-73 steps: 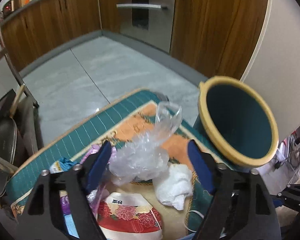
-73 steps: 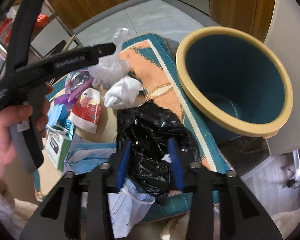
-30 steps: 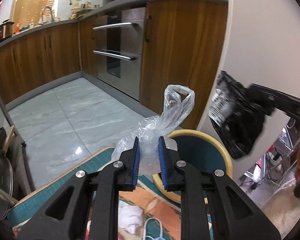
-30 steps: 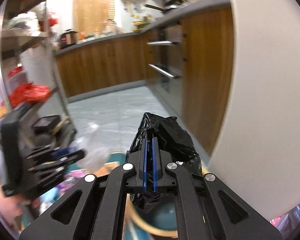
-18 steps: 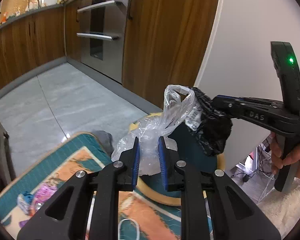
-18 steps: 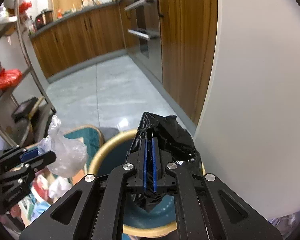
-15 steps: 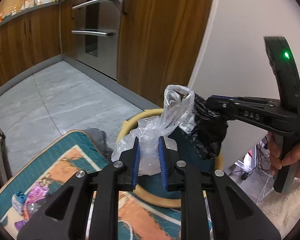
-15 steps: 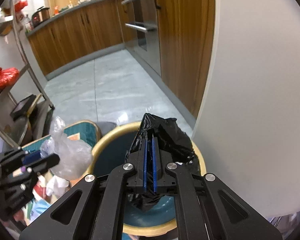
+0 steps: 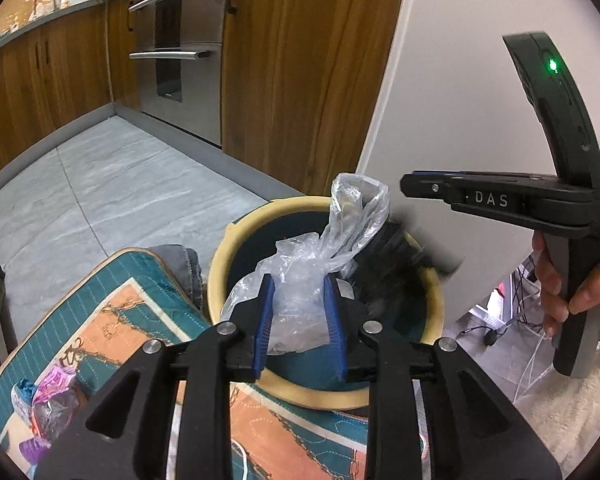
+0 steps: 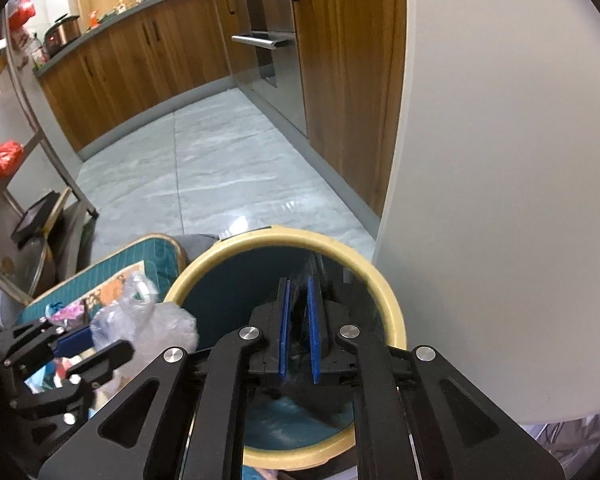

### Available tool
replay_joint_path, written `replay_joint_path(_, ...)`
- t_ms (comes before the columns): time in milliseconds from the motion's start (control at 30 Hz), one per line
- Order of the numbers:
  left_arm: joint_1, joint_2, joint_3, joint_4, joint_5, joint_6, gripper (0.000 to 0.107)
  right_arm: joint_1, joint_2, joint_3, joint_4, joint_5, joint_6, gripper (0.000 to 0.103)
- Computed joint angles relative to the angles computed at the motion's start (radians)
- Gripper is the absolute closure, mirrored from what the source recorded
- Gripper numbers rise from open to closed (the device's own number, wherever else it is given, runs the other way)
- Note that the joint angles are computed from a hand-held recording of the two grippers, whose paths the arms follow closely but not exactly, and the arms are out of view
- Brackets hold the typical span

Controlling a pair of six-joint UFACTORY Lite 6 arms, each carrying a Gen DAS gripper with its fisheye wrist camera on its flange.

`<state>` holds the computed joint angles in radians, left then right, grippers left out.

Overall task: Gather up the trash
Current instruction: 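Carry both bags over the teal bin and open both tools to drop them, then move both open tools back over the cushion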

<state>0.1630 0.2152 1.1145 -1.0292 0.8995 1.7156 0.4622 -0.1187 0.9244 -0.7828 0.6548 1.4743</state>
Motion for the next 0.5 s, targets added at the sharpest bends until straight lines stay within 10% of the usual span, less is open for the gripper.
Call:
replay_joint_path(233,0.107,-0.043,0.017,0.023,0.112,-0.047,0.050,0.034,-0.060,-0.020,-0.053,0.041,0.088,0.040)
replay_joint_path(500,0.257,-0.145,-0.023,0.025,0.178,0.033,0.027,0.153,-0.153,-0.039,-0.113,0.141,0.229,0.014)
